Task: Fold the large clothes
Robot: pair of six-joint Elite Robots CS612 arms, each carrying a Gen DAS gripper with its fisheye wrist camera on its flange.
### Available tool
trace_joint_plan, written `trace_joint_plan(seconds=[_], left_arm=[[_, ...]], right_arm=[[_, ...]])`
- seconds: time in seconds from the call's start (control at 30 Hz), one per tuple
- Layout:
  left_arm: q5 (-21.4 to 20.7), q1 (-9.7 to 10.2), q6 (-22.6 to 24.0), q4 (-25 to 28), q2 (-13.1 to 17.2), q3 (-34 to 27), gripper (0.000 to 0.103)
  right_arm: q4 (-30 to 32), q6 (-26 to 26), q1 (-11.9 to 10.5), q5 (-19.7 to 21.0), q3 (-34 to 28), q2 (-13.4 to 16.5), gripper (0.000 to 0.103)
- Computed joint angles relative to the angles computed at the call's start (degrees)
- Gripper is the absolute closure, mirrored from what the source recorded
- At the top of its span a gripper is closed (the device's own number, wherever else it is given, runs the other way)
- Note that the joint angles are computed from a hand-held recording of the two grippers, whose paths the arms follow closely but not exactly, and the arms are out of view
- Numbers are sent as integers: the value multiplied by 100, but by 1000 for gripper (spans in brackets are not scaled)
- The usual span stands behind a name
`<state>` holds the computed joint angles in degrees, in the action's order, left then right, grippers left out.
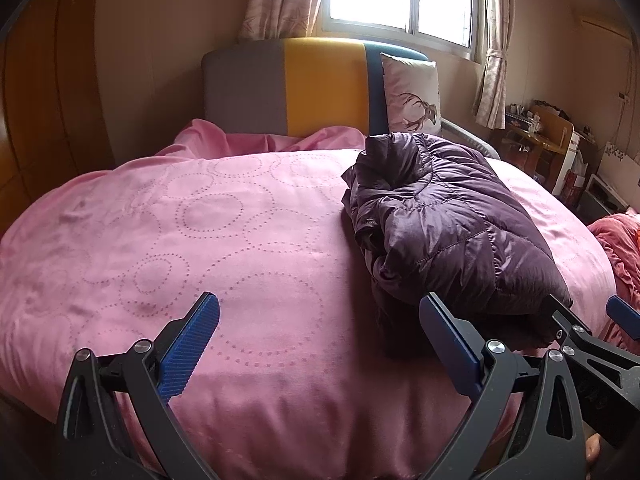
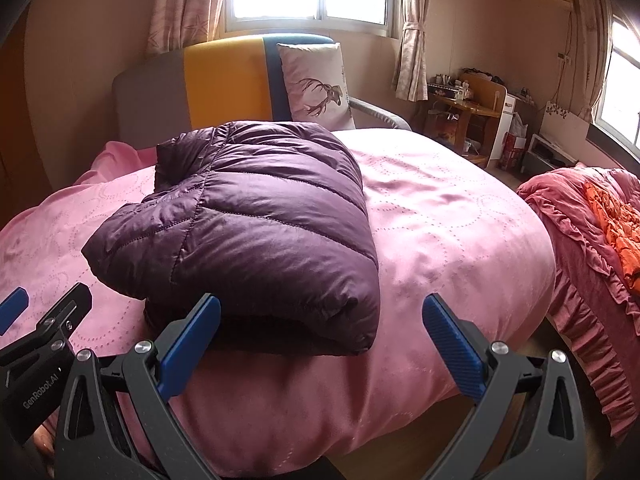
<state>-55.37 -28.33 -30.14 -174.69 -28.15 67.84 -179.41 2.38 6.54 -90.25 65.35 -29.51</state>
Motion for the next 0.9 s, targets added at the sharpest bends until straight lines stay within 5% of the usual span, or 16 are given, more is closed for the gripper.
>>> trace_joint_plan(seconds=[0.9], left_arm=[[-15,4,-141,82,-13,26,4]], right_arm=[[18,-24,29,-35,-23,42,2]])
